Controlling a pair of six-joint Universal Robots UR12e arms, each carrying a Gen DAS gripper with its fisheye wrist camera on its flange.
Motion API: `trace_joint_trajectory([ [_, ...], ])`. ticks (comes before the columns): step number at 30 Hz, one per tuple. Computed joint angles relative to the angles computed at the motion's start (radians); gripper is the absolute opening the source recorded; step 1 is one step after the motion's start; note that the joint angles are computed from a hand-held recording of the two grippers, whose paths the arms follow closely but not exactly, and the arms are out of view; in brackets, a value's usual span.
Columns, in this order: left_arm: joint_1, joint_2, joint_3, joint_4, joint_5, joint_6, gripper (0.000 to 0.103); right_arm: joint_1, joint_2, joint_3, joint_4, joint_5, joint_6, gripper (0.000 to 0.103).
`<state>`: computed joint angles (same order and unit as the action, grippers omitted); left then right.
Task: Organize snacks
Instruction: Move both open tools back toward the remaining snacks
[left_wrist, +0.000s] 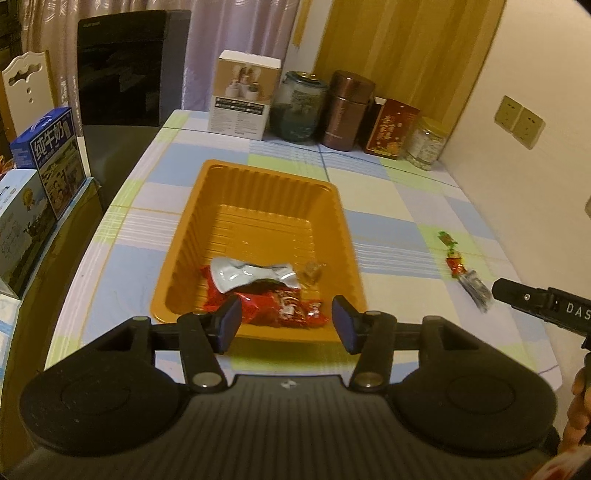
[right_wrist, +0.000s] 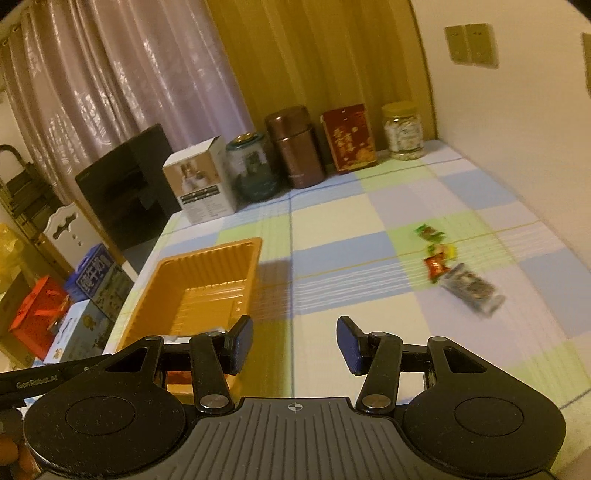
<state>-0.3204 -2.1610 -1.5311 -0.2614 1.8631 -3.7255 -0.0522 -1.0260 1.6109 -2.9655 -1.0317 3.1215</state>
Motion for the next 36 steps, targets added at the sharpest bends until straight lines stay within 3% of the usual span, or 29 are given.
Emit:
trace_joint_trajectory([
  [17,-0.048,-0.035,0.077,-0.023,-0.02,0.068,0.058,-0.064,-0.041,0.063,-0.055,-0.029,0.05,0.056],
  [36,-0.074,-0.129,0.24,-0.085,-0.095,0.154,0.062,-0.131,-0.021,0.059,-0.073,-0.096,0.1,0.057],
])
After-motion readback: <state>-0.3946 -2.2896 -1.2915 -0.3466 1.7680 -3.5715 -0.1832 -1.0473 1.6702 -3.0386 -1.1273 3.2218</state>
